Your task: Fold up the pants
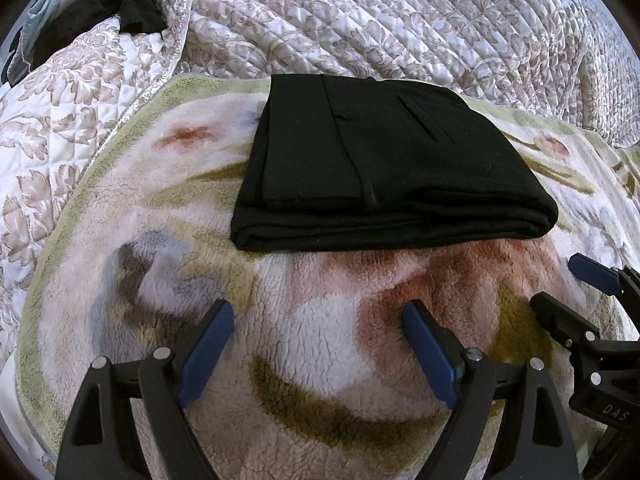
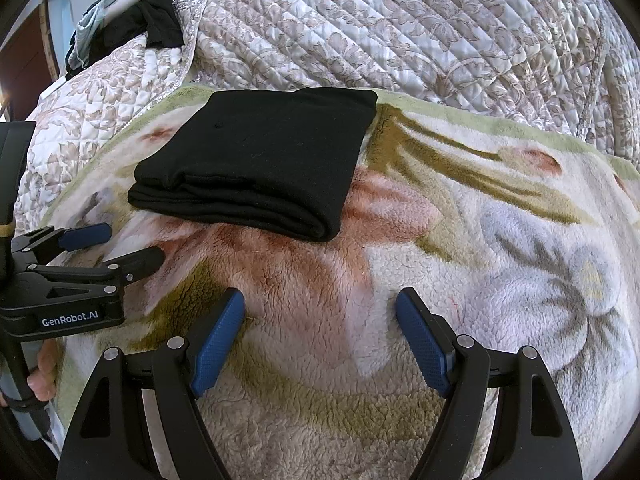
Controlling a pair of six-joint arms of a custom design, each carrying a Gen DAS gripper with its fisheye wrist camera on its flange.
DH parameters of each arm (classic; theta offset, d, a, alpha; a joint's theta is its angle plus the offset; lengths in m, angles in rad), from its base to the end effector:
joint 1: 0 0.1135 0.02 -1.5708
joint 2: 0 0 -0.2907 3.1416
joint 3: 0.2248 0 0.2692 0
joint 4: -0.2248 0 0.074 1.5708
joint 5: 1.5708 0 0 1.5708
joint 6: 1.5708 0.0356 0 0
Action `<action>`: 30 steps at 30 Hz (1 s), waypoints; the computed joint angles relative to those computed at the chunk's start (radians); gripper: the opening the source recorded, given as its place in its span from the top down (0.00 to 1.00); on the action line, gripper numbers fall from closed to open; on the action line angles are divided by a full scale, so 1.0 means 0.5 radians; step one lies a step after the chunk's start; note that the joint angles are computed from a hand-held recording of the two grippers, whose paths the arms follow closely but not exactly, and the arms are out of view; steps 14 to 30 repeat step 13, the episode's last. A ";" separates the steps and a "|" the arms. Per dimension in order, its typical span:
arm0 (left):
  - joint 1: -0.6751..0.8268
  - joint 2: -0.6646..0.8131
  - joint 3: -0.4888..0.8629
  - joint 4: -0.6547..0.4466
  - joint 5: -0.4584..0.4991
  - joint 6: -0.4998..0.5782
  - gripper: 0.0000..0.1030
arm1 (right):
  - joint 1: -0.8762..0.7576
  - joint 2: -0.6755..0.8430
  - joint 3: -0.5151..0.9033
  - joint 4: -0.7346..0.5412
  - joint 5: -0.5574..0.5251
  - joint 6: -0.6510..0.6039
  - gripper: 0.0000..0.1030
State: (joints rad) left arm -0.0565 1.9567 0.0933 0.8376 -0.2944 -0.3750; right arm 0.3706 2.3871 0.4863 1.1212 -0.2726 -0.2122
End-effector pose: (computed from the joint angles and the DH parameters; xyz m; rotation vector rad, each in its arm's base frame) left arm 0.1675 0.0009 0.0218 -0.5069 2.4923 0.2160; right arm 0.2580 0.1105 -0.0312 -0.8023 2.2074 0.3980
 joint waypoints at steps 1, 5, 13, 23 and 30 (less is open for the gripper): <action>0.005 0.000 0.000 0.002 0.004 0.002 0.14 | 0.000 0.000 0.000 0.000 0.000 0.000 0.24; -0.001 0.001 -0.001 0.003 0.000 0.000 0.14 | -0.001 0.001 -0.002 0.002 -0.001 -0.001 0.24; -0.013 0.016 0.004 0.006 -0.017 -0.017 0.14 | 0.000 0.001 -0.001 0.002 0.000 -0.001 0.24; -0.013 0.016 0.004 0.006 -0.017 -0.017 0.14 | 0.000 0.001 -0.001 0.002 0.000 -0.001 0.24; -0.013 0.016 0.004 0.006 -0.017 -0.017 0.14 | 0.000 0.001 -0.001 0.002 0.000 -0.001 0.24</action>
